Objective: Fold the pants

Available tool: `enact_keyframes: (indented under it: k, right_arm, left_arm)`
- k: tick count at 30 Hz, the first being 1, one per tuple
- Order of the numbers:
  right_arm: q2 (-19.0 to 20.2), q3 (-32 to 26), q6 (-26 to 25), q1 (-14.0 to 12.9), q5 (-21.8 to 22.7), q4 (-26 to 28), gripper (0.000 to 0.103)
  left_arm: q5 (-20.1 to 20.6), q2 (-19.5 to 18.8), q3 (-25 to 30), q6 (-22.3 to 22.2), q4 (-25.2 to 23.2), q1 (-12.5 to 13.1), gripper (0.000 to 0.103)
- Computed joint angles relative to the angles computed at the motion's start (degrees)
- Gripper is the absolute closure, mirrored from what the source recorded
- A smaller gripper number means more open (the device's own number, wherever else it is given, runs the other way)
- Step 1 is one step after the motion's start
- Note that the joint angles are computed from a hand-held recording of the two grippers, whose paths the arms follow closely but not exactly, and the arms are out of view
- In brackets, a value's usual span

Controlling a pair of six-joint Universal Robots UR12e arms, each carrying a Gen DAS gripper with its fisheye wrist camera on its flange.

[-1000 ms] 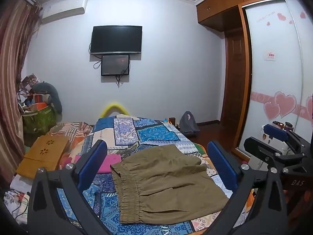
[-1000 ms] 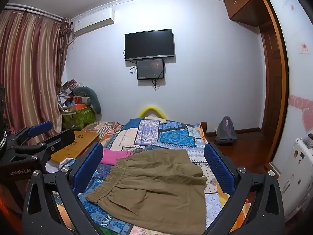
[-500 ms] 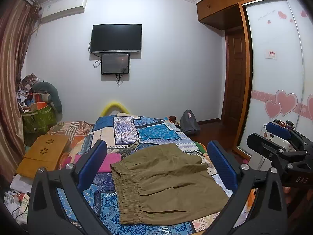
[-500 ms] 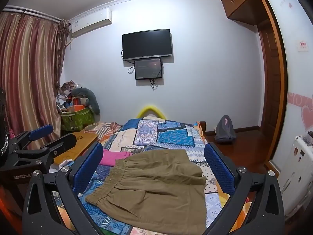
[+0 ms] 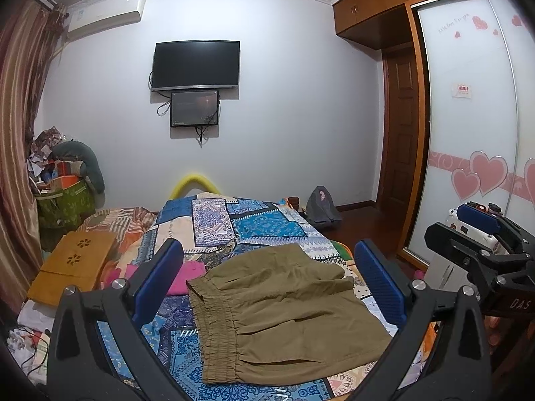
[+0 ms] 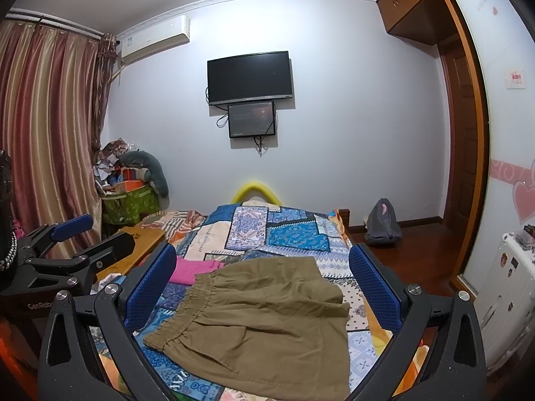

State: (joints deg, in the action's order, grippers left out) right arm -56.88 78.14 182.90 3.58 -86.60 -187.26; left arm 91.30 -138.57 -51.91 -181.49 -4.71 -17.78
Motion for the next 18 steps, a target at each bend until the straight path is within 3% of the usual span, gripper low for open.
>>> enact_keyframes:
  k: [18]
  right_arm:
    - [0.1, -0.1, 0.3, 0.0, 0.2, -0.1, 0.0]
  left_arm:
    - [-0.6, -0.3, 0.4, -1.2, -0.2, 0.4, 0.0]
